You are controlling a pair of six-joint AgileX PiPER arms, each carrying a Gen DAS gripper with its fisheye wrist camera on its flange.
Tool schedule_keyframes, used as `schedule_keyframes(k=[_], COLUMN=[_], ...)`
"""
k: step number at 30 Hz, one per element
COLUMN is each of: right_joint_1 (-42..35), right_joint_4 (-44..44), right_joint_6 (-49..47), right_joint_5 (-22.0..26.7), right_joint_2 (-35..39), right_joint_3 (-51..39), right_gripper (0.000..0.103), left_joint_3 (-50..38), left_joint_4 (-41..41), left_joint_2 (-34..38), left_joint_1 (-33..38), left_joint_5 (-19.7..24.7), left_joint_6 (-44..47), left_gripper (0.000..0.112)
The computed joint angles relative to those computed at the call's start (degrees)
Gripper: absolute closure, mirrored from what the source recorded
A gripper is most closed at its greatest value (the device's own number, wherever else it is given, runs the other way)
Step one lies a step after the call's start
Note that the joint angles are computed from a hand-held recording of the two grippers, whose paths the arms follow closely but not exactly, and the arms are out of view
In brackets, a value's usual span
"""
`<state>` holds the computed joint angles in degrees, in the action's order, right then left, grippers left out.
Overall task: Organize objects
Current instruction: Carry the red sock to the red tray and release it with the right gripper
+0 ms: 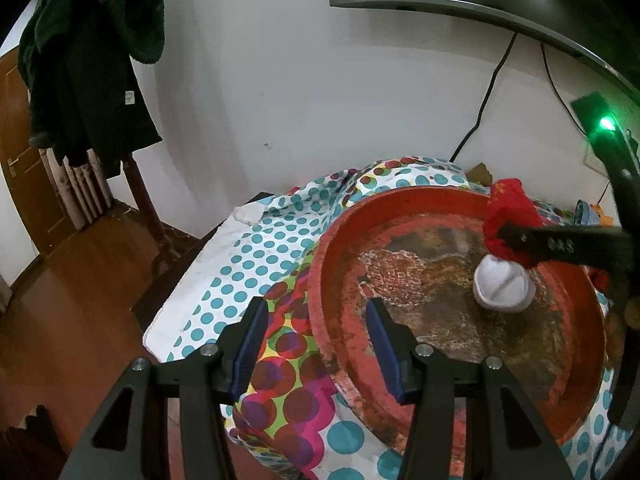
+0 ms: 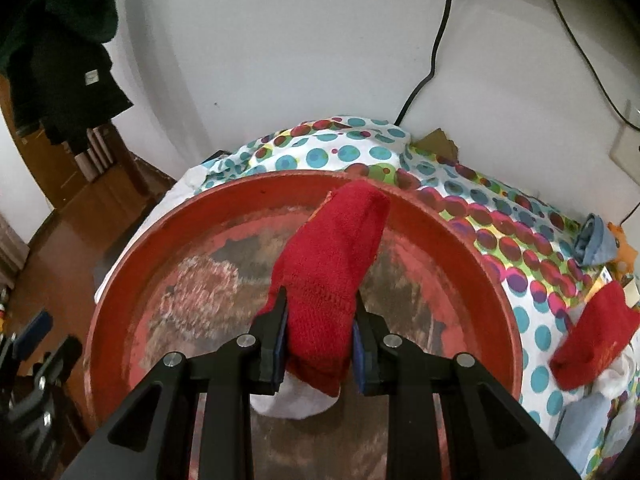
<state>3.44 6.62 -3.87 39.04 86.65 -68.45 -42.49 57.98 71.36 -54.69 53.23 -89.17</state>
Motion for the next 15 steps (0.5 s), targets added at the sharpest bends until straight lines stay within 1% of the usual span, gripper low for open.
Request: schedule_keyframes(k=[2,5,8,11,13,15], right_joint_1=[-0.3,-0.1,-0.4,-0.8,-1.4,-2.0], right_joint_4=[-0.7,-4.0,-5.5,-6.9,-6.8,-6.2], right_joint_6=[1.5,4.8,5.6,6.4,6.1,5.9], right_joint_5=[0.1,0.2,0.9,1.3,1.2,0.1], right_joint_2=[1.6,3.5,4.9,6.2,6.7,6.0], right_joint_3=[-1.6,-3.1,-4.2,-4.5,-4.0,-2.6], right_gripper=[0.079,0.079,0.079,0.078,0.073,0.069], left_joint_3=[0.0,0.6,0.6,-0.1,-0.5,-0.9], left_joint_4=[0.1,1.5,3.3,3.6,3.1,3.0], left_joint_2=[0.0,-0.5,-0.3,0.9,1.7,2.5], left_joint_1=[0.0,-0.8,-2.3,-2.8,-2.6,-2.9], left_joint_5=[-0.4,-0.9,-0.4,-0.7,-1.5,-1.6], left_joint_6=[-0.1,-1.4,-2.8,-2.2,-1.2,-0.9], left_gripper=[0.06,0.06,0.06,0.06,0.06,0.06])
